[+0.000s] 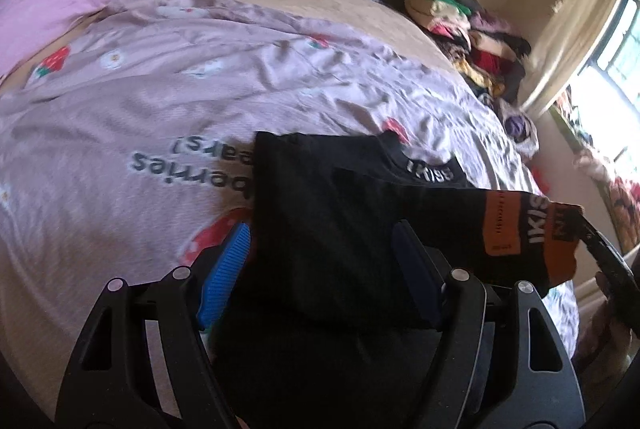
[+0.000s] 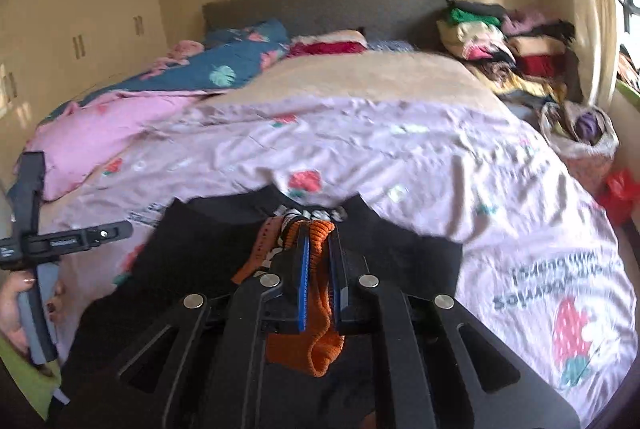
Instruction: Fold small clothes
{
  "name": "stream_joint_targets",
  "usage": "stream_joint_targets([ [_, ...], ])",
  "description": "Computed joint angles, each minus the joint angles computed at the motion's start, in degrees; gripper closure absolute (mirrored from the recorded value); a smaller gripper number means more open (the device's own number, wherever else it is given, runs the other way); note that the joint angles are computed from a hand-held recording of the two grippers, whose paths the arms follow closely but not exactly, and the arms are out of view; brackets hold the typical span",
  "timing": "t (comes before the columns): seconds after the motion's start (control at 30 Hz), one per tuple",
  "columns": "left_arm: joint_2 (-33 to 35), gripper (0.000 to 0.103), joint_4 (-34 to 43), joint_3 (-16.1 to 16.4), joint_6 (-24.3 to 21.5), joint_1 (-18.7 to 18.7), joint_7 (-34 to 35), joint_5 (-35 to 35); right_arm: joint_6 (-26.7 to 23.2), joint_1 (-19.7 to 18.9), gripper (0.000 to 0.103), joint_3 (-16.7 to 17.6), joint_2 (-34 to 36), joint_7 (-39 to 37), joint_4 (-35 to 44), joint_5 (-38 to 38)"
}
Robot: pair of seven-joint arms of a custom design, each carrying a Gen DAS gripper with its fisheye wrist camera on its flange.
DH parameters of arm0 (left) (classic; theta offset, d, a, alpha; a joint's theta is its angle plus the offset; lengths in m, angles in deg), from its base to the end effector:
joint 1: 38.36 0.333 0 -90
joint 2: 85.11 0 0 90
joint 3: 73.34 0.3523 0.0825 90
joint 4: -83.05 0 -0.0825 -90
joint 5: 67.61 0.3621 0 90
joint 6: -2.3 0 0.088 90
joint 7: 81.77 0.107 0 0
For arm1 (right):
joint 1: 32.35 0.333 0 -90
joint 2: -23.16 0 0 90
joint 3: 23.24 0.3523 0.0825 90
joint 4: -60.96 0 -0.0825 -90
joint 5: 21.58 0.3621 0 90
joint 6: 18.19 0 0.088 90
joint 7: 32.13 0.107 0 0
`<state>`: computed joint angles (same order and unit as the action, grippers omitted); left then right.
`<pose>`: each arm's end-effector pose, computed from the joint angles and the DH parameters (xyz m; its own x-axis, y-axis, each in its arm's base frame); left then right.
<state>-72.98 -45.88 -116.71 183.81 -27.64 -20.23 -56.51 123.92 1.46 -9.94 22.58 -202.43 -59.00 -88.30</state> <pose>0.4877 -0.3074 0.4392 -0.3043 -0.8879 0.3451 -0.7931 0.0355 -0.6080 0.3759 0.4103 0.5135 -0.0385 -0.9938 -0.1041 -0.5971 0.1064 -0.7951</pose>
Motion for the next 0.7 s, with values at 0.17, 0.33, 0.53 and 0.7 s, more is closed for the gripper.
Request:
stream_joint_targets([
  [0.17,2.08,0.037,3.85,8.72,-2.64,-10.08,-1.51,3.95,1.43,-0.61,0.095,-0.53,0.36,6.26,-3.46,-1.22],
  [0.33,4.81,0.037,7.60,14.53,-5.81,-17.58,-2.01,6.19,1.28,-0.86,0.095,-0.79,0.81,7.06,-4.57,-0.44],
  [0.53,6.58,0.037,9.50,19.70,-8.89,-23.43,-3.69,8.33,-1.03,-0.60,0.090,-0.74,1.11,6.90,-4.69,0.80],
  [0.7,6.35,0.037,8.71,21.00,-8.58,-24.25,-4.45,9.37,-4.73,-0.01,0.076,-0.49,0.92,7.21,-4.94,2.64],
])
